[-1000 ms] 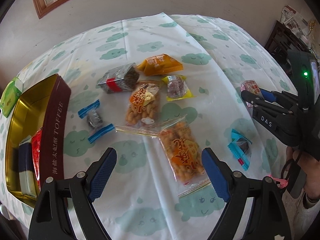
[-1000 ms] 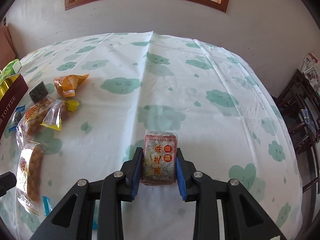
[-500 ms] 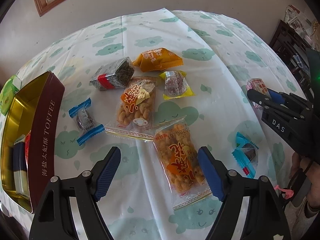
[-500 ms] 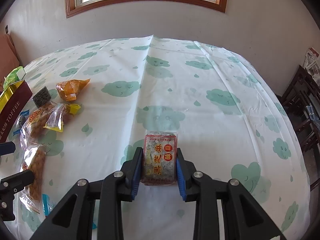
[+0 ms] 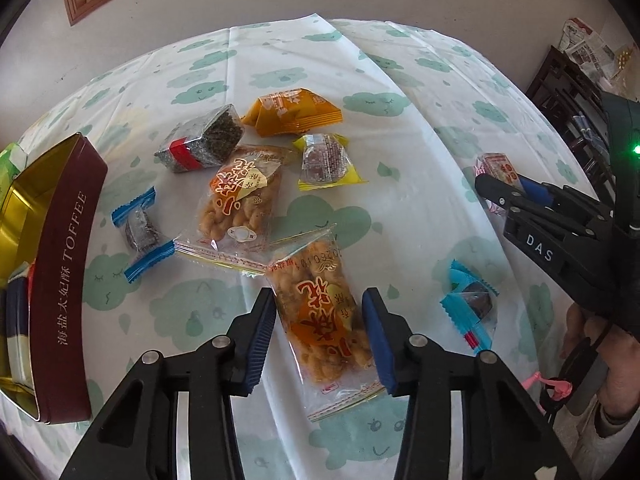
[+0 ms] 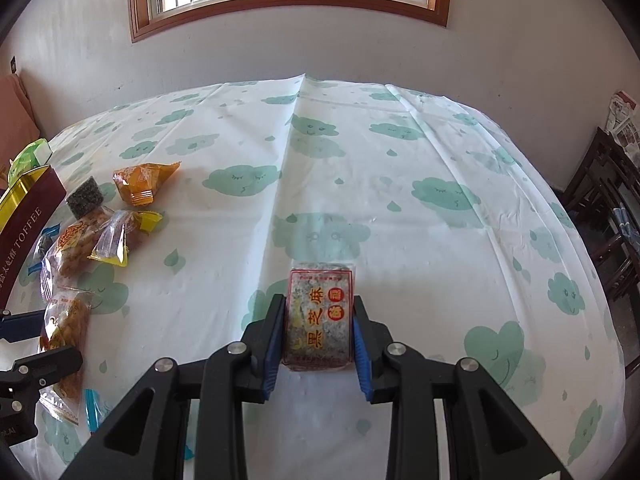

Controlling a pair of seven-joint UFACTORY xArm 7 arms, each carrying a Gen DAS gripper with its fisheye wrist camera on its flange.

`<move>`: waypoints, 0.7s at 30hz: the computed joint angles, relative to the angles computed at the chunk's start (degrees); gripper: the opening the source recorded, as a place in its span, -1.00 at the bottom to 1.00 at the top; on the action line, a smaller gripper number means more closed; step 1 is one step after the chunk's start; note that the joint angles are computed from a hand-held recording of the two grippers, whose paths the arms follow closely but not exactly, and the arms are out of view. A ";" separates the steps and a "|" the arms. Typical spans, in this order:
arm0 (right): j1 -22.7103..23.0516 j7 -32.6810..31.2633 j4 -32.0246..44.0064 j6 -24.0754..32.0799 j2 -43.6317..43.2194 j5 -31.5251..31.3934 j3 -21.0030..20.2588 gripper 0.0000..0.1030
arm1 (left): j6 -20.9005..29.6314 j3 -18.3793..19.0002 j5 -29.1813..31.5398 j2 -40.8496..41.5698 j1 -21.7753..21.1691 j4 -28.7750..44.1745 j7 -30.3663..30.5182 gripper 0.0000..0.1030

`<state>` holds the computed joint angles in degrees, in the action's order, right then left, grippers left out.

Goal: Organize snacks
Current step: 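Grasp the clear bag of puffed snacks with the left tool, then lower the puffed snack bag into the tin and open the left tool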

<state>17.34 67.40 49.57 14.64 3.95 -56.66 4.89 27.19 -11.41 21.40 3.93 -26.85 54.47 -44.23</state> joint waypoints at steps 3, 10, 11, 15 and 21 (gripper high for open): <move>0.02 0.06 -0.03 -0.02 0.00 -0.09 -0.03 -0.39 | -0.41 0.01 -0.39 -0.11 0.07 -0.26 0.16 -0.25; 0.06 0.36 -0.04 0.01 -0.01 -0.36 -0.03 -0.39 | 0.29 -0.28 -0.04 -1.42 0.23 -1.09 0.59 -0.33; 0.05 0.36 -0.04 0.01 -0.01 -0.36 -0.03 -0.39 | -0.09 -0.39 -0.86 -1.69 0.34 -1.46 1.27 -0.33; 0.00 0.38 -0.05 -0.04 -0.03 -0.33 -0.02 -0.39 | -0.01 -0.67 -0.61 -2.39 0.46 -2.19 1.25 -0.34; 0.01 0.48 -0.03 -0.02 -0.02 -0.50 -0.03 -0.39 | -0.73 -1.04 -2.62 -4.33 0.95 -3.41 3.09 -0.34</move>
<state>17.35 67.88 49.54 14.62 3.94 -57.16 4.86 26.46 -12.45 18.78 -0.40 -25.90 51.07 -41.14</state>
